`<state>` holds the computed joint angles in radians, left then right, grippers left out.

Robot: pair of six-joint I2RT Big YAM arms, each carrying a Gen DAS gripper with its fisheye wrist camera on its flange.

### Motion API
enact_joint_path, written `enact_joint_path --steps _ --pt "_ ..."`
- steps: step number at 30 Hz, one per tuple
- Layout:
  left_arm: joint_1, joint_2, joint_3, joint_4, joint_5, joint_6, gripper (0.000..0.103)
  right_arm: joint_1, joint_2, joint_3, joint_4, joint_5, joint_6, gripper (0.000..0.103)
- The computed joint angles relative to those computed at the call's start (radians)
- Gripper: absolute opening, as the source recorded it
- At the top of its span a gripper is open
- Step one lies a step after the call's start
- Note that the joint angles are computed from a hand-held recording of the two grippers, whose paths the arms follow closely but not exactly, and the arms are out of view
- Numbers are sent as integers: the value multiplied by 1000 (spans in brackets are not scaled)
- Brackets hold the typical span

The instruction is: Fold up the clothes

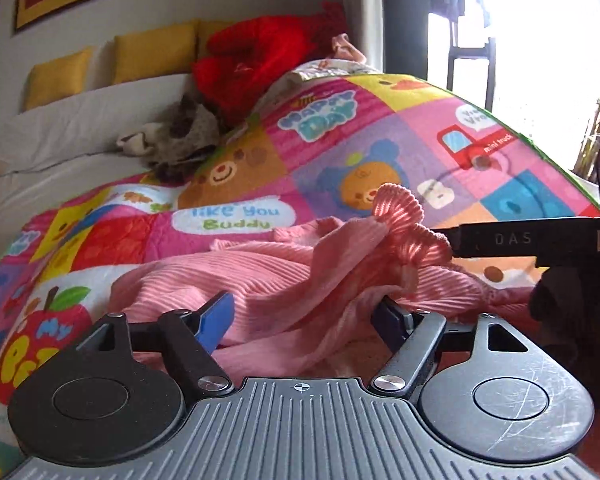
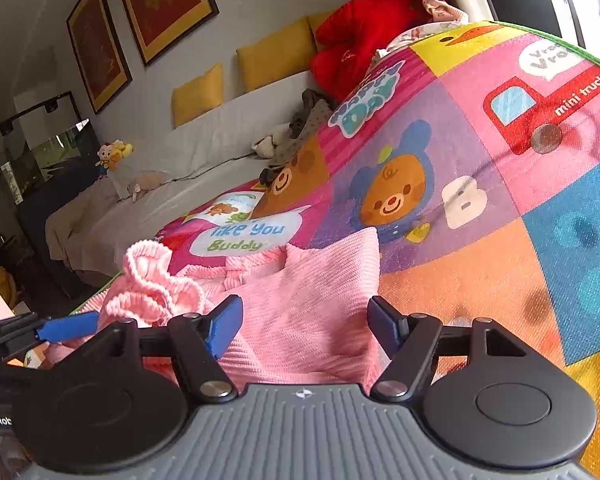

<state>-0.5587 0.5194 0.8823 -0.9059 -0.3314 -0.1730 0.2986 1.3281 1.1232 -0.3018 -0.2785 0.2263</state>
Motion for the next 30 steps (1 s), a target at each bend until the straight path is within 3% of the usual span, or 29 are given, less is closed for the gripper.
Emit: enact_joint_path --steps 2,4,6,8,10,13,17,20,21,23,25,27,30 --pt "21 6 -7 28 5 23 82 12 3 17 -38 24 -34 70" --pt "47 3 -21 58 22 28 66 26 -11 21 -62 51 -84 70" --pt "75 -18 -37 93 41 27 33 42 -35 22 -79 78 -144 70" --pt "106 -45 -48 127 50 26 16 64 -64 25 -87 87 -236 70" --pt "150 -71 -56 164 66 15 12 102 -84 43 -117 95 -364 74" --pt "279 -99 -56 197 142 -39 9 169 -69 89 -186 107 -493 75" --pt "466 -112 -50 211 294 -110 7 257 -6 145 -222 153 -590 75" --pt "544 -114 -49 210 383 -132 7 310 62 202 -260 221 -637 75" --pt "565 -115 -50 210 408 -137 7 322 80 215 -263 250 -645 71" --pt "608 -118 -52 214 456 -151 7 323 110 246 -284 278 -636 47" --pt "653 -124 -55 220 500 -167 7 314 126 271 -299 284 -604 17" --pt "687 -127 -56 226 529 -182 7 306 119 281 -282 279 -565 12" --pt "723 -130 -58 237 560 -205 7 306 105 294 -269 219 -523 11"
